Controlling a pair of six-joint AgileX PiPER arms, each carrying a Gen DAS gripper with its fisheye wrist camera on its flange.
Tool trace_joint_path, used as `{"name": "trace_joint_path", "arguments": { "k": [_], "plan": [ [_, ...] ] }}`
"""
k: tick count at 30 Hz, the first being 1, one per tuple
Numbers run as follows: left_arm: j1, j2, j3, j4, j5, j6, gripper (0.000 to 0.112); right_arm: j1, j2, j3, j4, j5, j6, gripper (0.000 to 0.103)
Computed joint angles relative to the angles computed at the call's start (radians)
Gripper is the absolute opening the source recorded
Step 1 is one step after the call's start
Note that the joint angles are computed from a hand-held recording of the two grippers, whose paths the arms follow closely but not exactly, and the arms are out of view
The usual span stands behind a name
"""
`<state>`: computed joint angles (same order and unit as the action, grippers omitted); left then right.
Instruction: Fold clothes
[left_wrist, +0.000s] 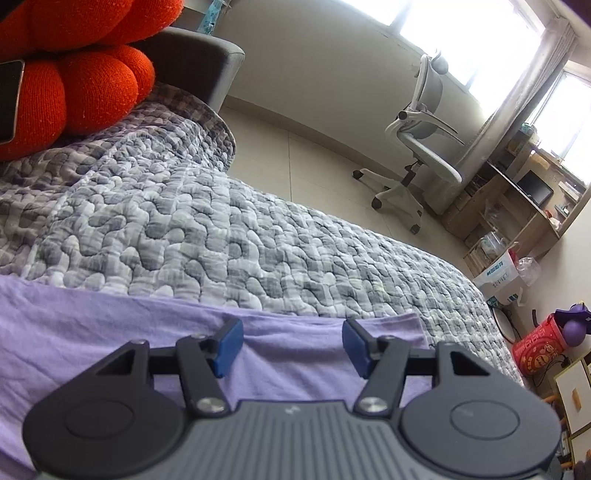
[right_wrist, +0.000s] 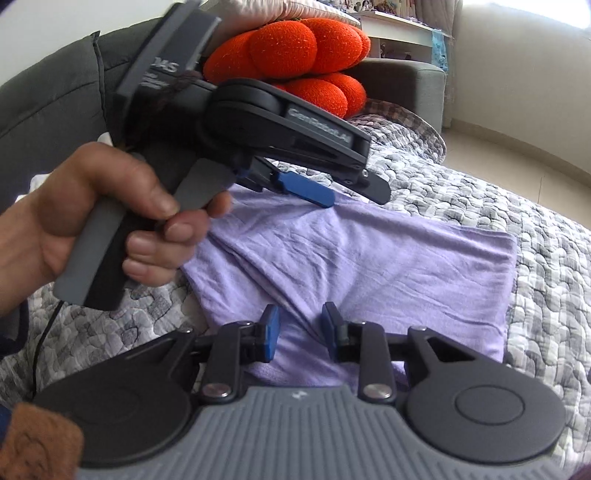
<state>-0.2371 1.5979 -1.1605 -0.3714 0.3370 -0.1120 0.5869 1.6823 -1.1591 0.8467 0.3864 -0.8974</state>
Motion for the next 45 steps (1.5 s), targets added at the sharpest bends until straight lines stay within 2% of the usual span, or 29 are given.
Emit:
{"name": "trace_joint_path", "arguments": {
  "k": [3, 7, 11, 14, 16, 18, 22, 24, 27, 29, 34, 36, 41, 43, 45],
  "plan": [
    [-0.007, 0.026, -0.023, 0.063, -0.016, -0.072, 0.059, 0.018, -0.006, 0.021, 0.005, -0.043, -0.021, 0.032],
    [0.004, 0.040, -0.030, 0.026, -0.026, -0.081, 0.056, 0.032, -0.010, 0.033, -0.014, -0.074, 0.000, 0.032],
    [-0.029, 0.011, -0.027, 0.205, -0.004, -0.236, 0.056, 0.028, -0.013, 0.043, 0.025, -0.079, -0.025, 0.032],
    [-0.051, -0.058, 0.020, 0.295, 0.000, -0.346, 0.057, 0.035, -0.020, 0.045, -0.012, -0.082, 0.015, 0.032],
    [-0.063, -0.120, 0.070, 0.324, -0.007, -0.396, 0.057, 0.027, -0.033, 0.048, -0.003, -0.063, 0.012, 0.032],
    [-0.084, -0.174, 0.125, 0.335, -0.017, -0.410, 0.057, 0.002, -0.071, 0.076, 0.077, -0.034, -0.056, 0.030],
    [-0.118, -0.179, 0.158, 0.387, 0.045, -0.406, 0.057, -0.096, -0.173, 0.163, 0.216, 0.005, -0.106, 0.030],
    [-0.124, -0.189, 0.189, 0.395, 0.017, -0.348, 0.057, -0.153, -0.218, 0.196, 0.253, 0.033, -0.100, 0.032],
    [-0.111, -0.186, 0.146, 0.336, 0.096, -0.246, 0.057, -0.244, -0.278, 0.226, 0.278, 0.093, -0.099, 0.032],
    [-0.115, -0.192, 0.127, 0.314, 0.149, -0.209, 0.057, -0.293, -0.314, 0.241, 0.281, 0.120, -0.087, 0.037],
    [-0.218, -0.201, 0.121, 0.529, 0.211, -0.368, 0.061, -0.396, -0.377, 0.293, 0.342, 0.194, -0.092, 0.040],
    [-0.231, -0.198, 0.109, 0.530, 0.226, -0.385, 0.061, -0.409, -0.371, 0.308, 0.372, 0.211, -0.095, 0.040],
    [-0.227, -0.186, 0.060, 0.421, 0.255, -0.361, 0.061, -0.452, -0.355, 0.343, 0.448, 0.252, -0.108, 0.041],
    [-0.246, -0.176, 0.051, 0.474, 0.248, -0.430, 0.061, -0.475, -0.347, 0.360, 0.500, 0.261, -0.114, 0.042],
    [-0.255, -0.171, 0.077, 0.532, 0.210, -0.536, 0.061, -0.494, -0.340, 0.383, 0.556, 0.263, -0.130, 0.045]
  ]
}}
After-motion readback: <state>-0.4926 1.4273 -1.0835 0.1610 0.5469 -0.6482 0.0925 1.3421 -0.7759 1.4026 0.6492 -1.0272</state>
